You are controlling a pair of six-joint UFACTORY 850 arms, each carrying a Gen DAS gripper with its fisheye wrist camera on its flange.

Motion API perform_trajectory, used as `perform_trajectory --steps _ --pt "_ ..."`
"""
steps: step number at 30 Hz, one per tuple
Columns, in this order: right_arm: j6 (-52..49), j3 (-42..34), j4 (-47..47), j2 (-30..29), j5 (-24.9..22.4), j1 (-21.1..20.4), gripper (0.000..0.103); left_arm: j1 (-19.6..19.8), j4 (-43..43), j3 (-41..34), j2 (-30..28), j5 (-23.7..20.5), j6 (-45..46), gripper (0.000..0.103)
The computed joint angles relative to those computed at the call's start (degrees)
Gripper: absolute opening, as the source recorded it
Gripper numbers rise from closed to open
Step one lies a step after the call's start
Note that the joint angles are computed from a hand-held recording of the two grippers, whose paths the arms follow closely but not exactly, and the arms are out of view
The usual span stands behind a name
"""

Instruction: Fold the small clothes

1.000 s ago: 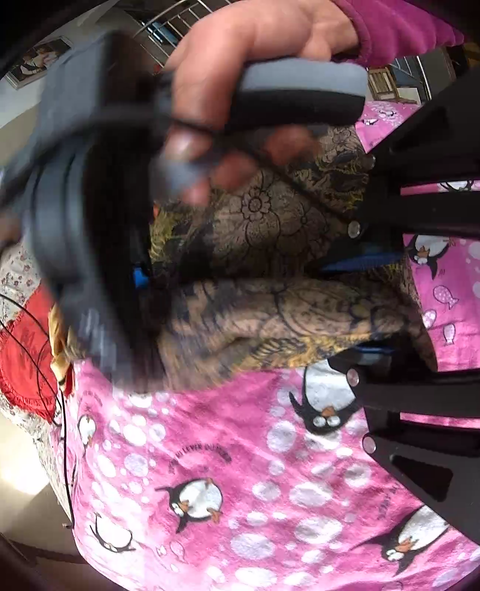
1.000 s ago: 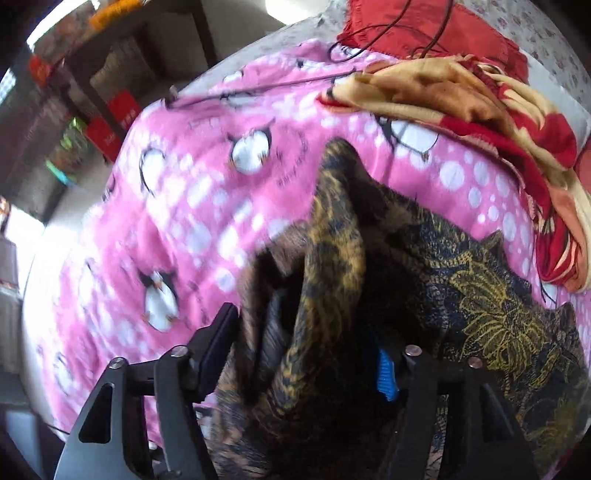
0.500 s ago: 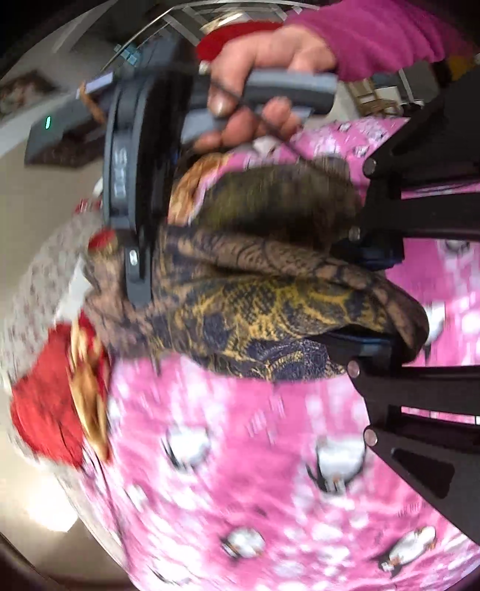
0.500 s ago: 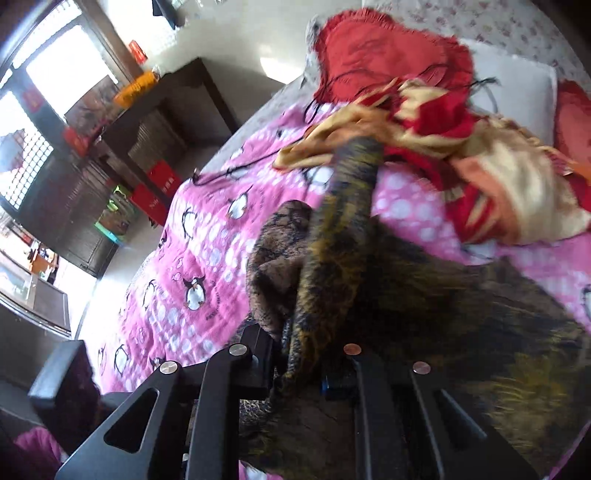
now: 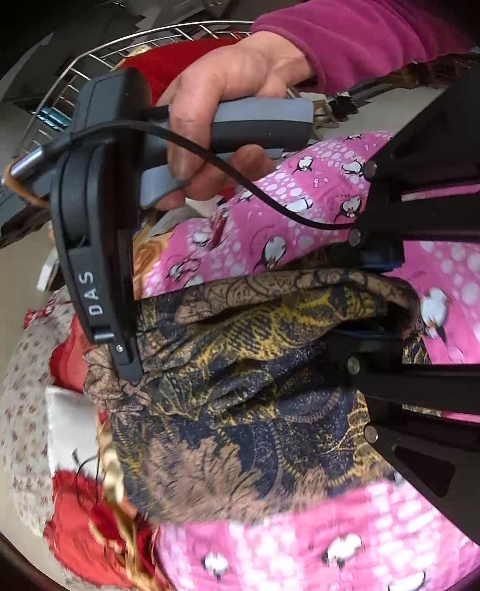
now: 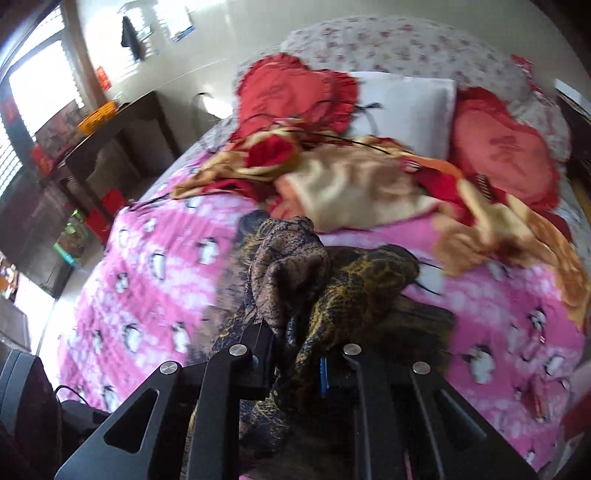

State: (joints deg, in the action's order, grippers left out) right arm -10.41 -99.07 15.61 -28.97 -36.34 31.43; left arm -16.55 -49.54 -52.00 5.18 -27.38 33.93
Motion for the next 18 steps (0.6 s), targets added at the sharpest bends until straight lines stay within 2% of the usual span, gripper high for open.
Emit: perform_trajectory --steps 2,5,7,9,11,13,15,16,18 --pt "0.5 2.8 -0.6 0.6 1.7 -1.4 0.020 -1.8 0.1 -0.9 -2.5 0.7 -1.0 0.024" --pt "2.1 6.3 0.0 0.5 3.0 -3.6 0.021 -3.3 0.5 -2.3 -5.4 0.1 -2.2 0.031" --pt "3.3 8.2 1.3 0.5 4.3 -4.9 0.037 -2.8 -0.4 -3.3 -6.1 -3.8 -1.0 0.042" --pt "0.9 10.3 8.9 1.3 5.6 -6.9 0.048 -1.7 -1.2 -2.2 -3.7 -4.6 0.8 0.056" --pt "-0.1 11.4 14.5 2.2 5.7 -8.2 0.049 -0.5 -1.0 -0.9 -0.5 -4.3 2.3 0.062" --pt "0.4 12.2 15.2 3.2 7.0 -8.3 0.052 0.4 4.2 0.5 2.6 -2.1 -0.8 0.068" --pt "-0.6 13.3 15.4 4.4 9.2 -7.6 0.052 0.8 14.2 1.9 4.7 2.6 -8.7 0.069" --pt "-1.0 13.8 15.0 5.1 10.5 -6.9 0.052 0.5 19.9 3.1 6.6 3.4 -13.9 0.070" --pt "1.2 15.0 11.3 6.5 14.0 -5.4 0.052 1.3 26.3 3.5 5.5 3.7 -19.6 0.070"
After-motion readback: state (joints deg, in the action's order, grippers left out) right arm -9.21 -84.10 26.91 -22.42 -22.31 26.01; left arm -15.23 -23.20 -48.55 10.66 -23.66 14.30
